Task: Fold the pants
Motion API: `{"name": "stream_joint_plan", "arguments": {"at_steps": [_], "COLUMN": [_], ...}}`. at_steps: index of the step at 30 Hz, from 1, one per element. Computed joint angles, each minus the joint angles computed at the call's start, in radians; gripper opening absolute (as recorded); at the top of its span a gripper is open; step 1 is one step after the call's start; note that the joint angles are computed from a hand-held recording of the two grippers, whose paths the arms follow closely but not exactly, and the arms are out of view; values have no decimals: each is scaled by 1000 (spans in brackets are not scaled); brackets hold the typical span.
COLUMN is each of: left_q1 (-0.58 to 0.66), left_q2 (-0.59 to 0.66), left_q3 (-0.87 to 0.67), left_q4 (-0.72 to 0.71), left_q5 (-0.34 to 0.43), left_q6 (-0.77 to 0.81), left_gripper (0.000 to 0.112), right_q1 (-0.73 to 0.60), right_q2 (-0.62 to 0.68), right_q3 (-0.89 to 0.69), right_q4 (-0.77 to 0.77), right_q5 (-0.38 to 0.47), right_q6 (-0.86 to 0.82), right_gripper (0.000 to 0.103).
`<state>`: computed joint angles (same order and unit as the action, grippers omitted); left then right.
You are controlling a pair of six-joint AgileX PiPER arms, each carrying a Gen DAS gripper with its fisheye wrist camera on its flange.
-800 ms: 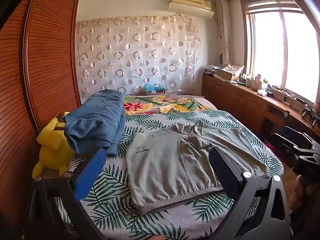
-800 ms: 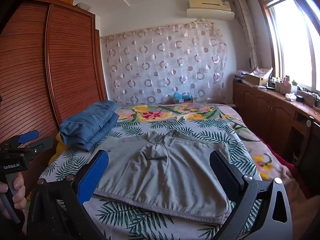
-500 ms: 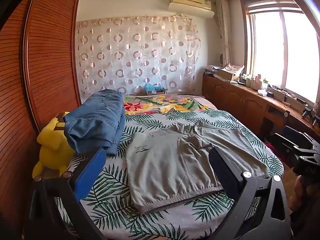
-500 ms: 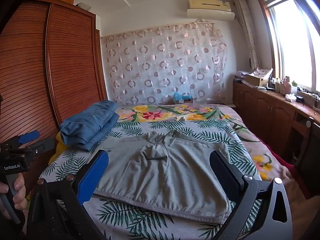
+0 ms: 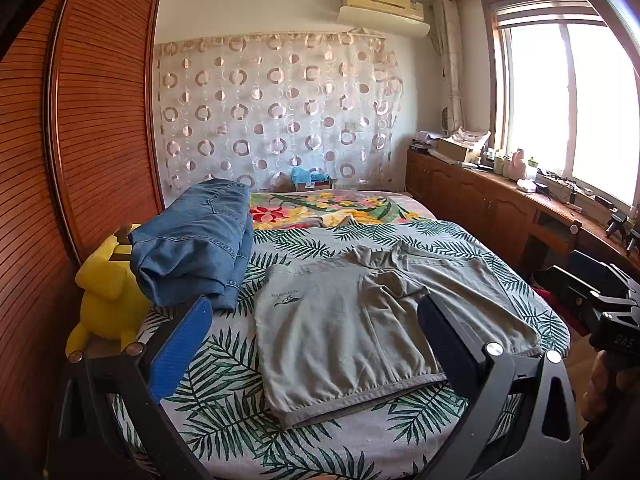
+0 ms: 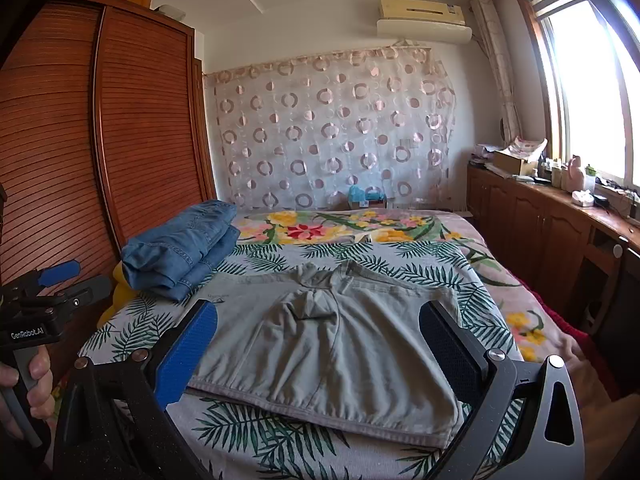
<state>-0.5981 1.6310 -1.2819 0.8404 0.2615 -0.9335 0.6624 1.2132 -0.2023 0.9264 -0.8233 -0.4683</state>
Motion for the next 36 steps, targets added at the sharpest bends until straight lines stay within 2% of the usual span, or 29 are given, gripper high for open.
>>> {"name": "stream_joint_plan", "arguments": {"at_steps": [36], "left_q1": [8], "left_q2": [-19], "left_q3": [-9], "left_q4": [-50], "left_q5": [5], "left_q6": [60], "left_gripper": [103], "right_q1": [54], "right_q2": [-3], "right_q3": [-2], "right_q4": [59], "right_q5": [-40], "right_q6": [-29], "right_gripper": [101]}}
